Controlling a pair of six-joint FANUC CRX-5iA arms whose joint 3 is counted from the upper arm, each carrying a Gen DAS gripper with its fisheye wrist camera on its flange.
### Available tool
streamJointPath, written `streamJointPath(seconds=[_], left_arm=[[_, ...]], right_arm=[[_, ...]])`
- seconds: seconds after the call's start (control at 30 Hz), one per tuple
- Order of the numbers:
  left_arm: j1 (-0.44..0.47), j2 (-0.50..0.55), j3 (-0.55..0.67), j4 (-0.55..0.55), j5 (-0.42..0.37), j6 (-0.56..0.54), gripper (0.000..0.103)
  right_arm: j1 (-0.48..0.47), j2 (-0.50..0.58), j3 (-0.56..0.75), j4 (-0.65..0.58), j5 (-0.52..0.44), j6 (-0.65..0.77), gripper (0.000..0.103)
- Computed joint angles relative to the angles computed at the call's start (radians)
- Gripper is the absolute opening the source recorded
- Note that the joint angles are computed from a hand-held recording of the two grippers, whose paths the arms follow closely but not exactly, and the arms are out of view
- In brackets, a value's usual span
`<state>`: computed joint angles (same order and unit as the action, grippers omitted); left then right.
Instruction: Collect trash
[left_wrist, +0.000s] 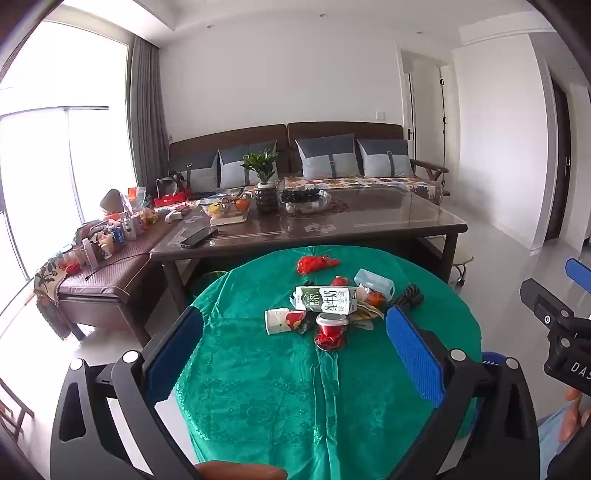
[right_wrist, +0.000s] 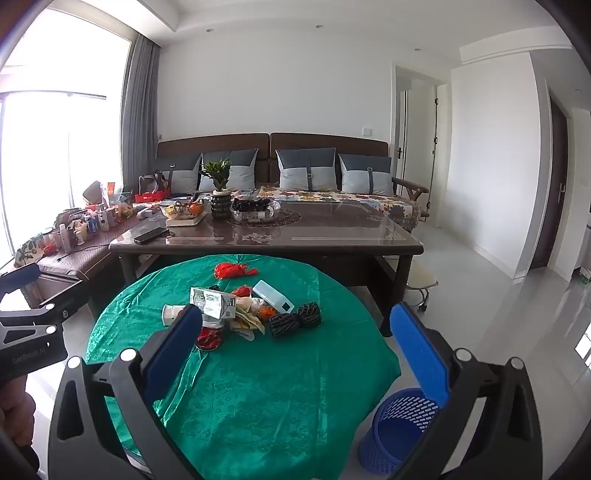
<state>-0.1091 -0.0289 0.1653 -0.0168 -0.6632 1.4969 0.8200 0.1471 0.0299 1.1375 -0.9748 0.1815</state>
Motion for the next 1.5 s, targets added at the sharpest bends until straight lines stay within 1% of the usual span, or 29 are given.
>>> streamJointPath(seconds=[0.13, 0.43, 1.5], left_arm=[[-0.002, 0.001, 0.013, -0.001, -0.008, 0.0, 0.098], [-0.001, -0.008, -0.001, -0.001, 0.004, 0.001, 0.098], [-0.004, -0.008, -0.001, -0.005, 0.003, 0.003, 0.098]], right_arm=[[0.001, 0.0, 0.0, 0.002, -0.003, -0.004, 0.098], [-0.004, -0.016, -0.002, 0.002, -0.012, 0.005, 0.098], [-0.007, -0.026, -0.016, 0.008, -0.005, -0.007, 0.098]])
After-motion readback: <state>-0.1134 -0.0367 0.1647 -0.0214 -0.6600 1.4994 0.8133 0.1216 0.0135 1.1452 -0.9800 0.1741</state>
